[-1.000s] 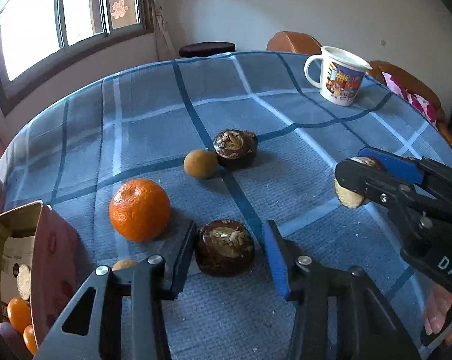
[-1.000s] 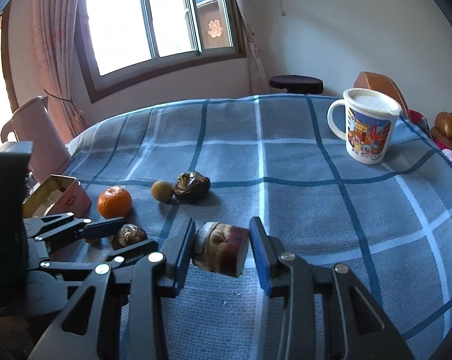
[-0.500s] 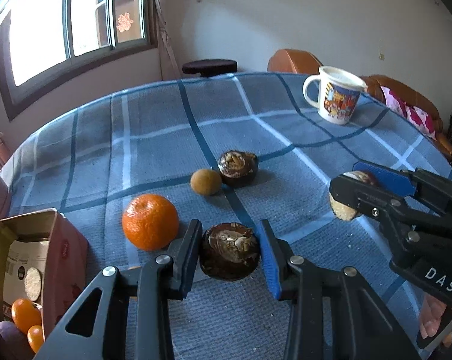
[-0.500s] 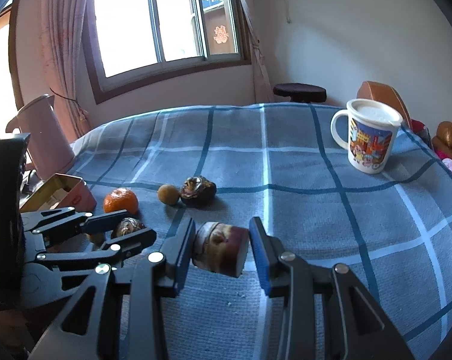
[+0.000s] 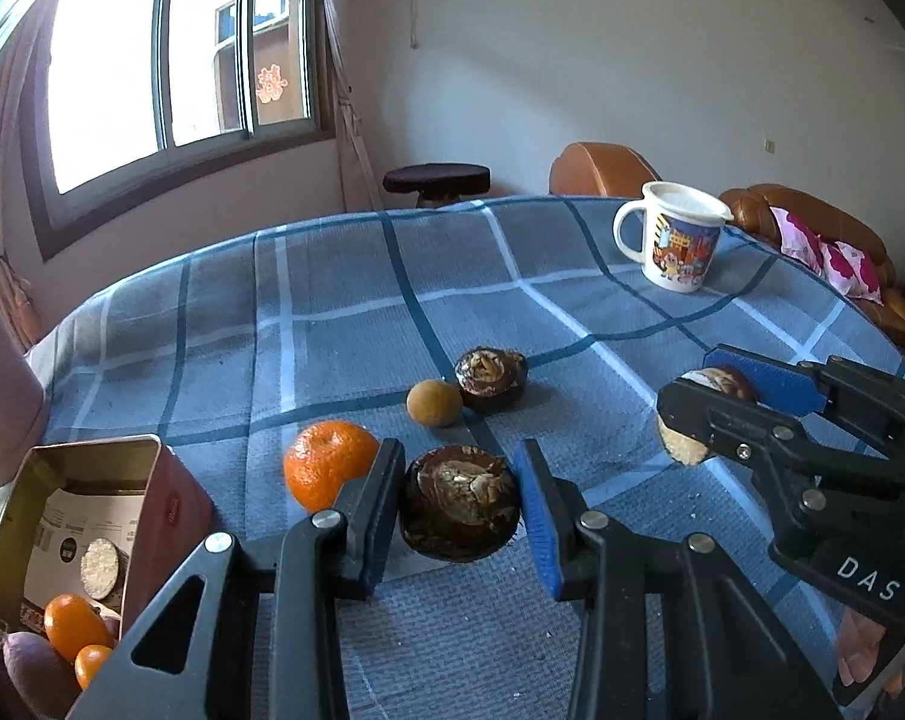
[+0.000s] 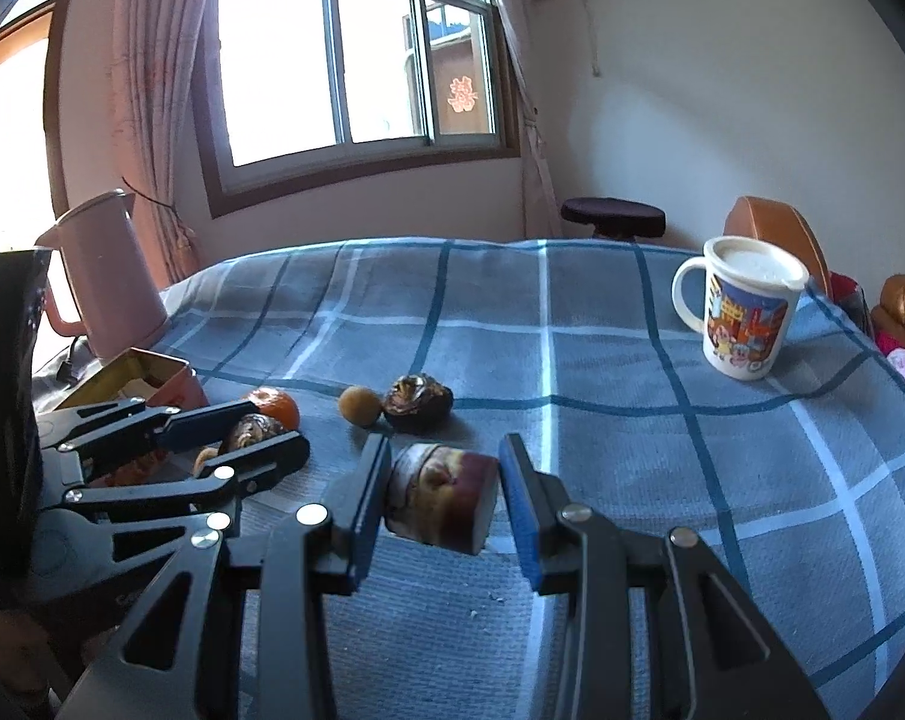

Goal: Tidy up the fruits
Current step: 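Lift and carry the mangosteen in the left tool while the right tool carries its fruit toward the tin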

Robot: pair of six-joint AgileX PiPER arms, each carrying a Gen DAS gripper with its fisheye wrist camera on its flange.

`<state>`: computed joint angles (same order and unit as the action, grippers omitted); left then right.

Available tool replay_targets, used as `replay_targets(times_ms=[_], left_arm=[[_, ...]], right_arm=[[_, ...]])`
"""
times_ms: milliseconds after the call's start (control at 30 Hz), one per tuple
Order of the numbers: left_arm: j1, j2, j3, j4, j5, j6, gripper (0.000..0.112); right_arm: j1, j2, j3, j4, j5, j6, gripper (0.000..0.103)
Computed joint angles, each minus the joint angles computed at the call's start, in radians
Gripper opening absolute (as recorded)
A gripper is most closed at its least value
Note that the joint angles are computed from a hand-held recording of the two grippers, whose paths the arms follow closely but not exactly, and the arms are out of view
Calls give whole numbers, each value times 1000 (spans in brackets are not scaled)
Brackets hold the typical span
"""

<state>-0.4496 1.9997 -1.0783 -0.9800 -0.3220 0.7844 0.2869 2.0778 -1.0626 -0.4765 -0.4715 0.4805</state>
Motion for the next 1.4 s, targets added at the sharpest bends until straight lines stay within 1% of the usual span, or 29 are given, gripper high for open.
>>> replay_targets(times_ms=[267, 567, 767, 900, 1167, 1400], left_arm=[[-3, -19, 42, 102, -53, -121, 40], [-8, -36, 79, 160, -108, -205, 40], [-12, -43, 97, 172, -142, -238, 40], [-18, -52, 121, 183, -184, -271, 40], [-36, -67, 158, 173, -256, -290, 40], [-51, -72, 174, 151, -299, -283, 40]], right_arm=[[7, -8, 23, 43, -32, -53, 40], [14, -19, 54, 87, -74, -114, 40], [20, -22, 62, 104, -85, -142, 40], [19, -25, 71, 114, -101, -155, 40], [22, -31, 91, 138, -132, -190, 40], [24, -38, 109, 151, -160, -215, 40]])
